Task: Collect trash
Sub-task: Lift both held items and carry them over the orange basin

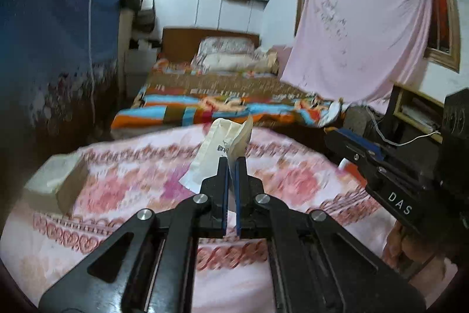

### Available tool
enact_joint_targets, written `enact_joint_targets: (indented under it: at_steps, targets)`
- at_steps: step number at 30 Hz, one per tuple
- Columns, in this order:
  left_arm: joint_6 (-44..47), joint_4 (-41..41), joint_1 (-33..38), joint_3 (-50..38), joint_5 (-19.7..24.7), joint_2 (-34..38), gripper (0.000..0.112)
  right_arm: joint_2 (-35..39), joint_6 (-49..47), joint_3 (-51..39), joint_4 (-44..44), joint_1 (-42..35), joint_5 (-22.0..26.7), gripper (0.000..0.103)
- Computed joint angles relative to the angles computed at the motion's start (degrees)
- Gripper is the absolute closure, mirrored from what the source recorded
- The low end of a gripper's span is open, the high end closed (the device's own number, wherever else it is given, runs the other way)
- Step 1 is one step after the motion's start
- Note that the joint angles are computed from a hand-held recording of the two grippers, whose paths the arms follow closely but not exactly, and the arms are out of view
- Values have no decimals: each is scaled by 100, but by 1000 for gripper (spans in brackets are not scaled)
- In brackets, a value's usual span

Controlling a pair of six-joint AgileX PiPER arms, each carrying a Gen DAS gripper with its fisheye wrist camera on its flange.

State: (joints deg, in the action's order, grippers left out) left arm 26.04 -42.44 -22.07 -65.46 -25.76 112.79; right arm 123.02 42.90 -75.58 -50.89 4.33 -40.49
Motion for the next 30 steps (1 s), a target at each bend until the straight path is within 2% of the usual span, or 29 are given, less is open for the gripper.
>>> enact_joint_targets:
  at_steps: [8, 13, 21, 30]
  targets:
    - [109, 313, -435, -467, -281, 150, 112, -288, -1137, 661, 1609, -442, -813, 85]
    - [45, 616, -626, -964, -112, 338, 112, -425, -1490, 847, 2119, -680, -1028, 85]
    - [143, 864, -919, -1634, 164, 631, 112, -465, -1467, 890, 2488, -1055, -1126, 84]
    - [348, 845, -1083, -2660, 994, 1158, 112, -354, -956, 672, 2575, -1441, -821, 84]
